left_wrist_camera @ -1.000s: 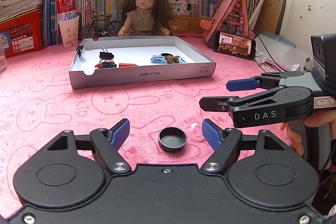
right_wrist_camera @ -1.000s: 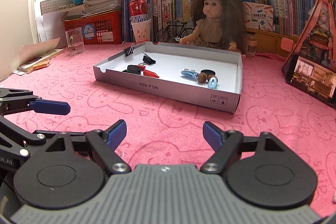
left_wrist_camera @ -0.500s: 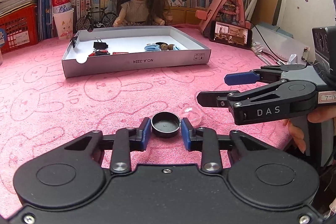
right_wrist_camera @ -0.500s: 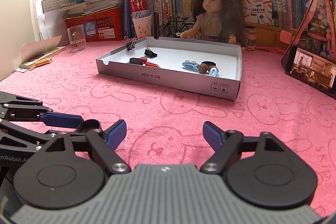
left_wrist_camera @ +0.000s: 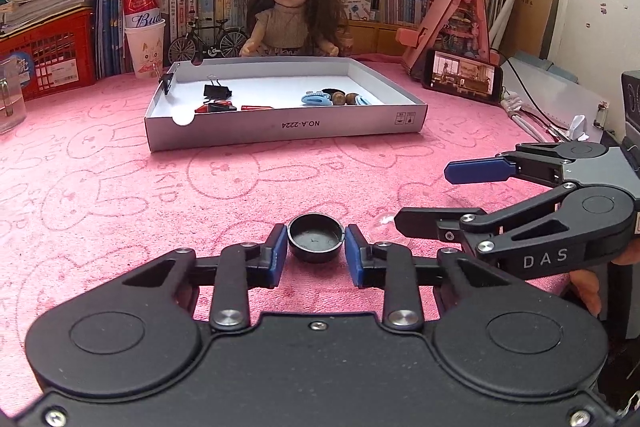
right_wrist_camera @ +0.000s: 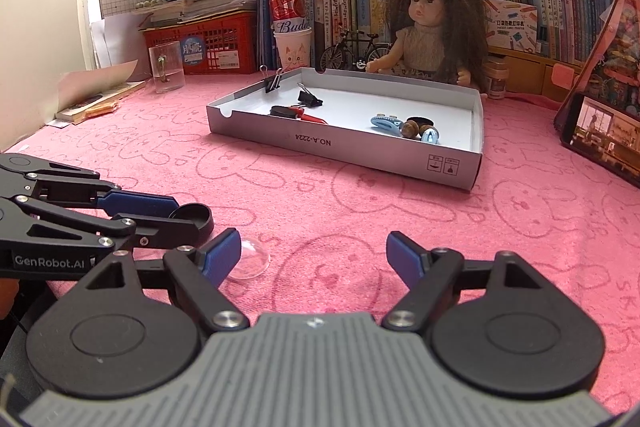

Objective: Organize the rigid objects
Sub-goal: 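Close the right tool on the clear plastic dome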

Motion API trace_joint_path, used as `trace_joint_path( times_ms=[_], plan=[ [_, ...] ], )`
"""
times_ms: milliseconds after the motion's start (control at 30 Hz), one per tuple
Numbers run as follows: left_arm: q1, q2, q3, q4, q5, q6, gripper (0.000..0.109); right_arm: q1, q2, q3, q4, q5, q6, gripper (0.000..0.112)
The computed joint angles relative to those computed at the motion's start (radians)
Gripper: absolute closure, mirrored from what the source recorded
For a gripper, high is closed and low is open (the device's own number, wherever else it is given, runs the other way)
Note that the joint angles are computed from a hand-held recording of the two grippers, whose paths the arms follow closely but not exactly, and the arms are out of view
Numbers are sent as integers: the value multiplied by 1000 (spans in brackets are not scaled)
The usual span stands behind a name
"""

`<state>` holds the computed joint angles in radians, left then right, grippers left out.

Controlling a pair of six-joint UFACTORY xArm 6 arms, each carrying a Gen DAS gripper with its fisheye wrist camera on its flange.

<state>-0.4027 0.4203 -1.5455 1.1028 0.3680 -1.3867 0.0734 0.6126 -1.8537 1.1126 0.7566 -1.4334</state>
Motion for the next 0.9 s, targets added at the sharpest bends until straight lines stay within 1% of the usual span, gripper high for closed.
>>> trace_joint_path(
  times_ms=[167,233,300,333,367,433,500,567,667,800,900],
  plan=[
    [-1,-2,2,5,15,-17,79,4,-23,31,-14,38,-43,25],
    [-1,-3,2,7,19,-23,79,12,-35,50,-34,39,-45,31],
    [-1,-4,4,11,23,-31,79,24,-52,80,-43,22,-71,41],
    [-1,-5,3,12,23,-33,79,30,-66,105,-20,4,-106,42],
    [0,-6,4,14,24,-36,79,35,-72,113,-17,-3,-116,46],
    [-2,-7,5,21,29,-47,79,39,-74,114,-23,0,-105,55],
    [-2,-7,4,26,30,-55,79,44,-73,112,-27,-11,-90,70],
    [-3,-5,0,28,34,-60,79,50,-78,118,-28,-27,-92,79],
    [-2,-1,-8,29,38,-67,79,58,-74,113,-36,-51,-68,79],
    [-2,9,-26,26,47,-63,79,63,-57,88,-57,-78,0,79],
    [-5,24,-54,17,75,-53,79,65,-42,65,-76,-104,49,79]
  ],
)
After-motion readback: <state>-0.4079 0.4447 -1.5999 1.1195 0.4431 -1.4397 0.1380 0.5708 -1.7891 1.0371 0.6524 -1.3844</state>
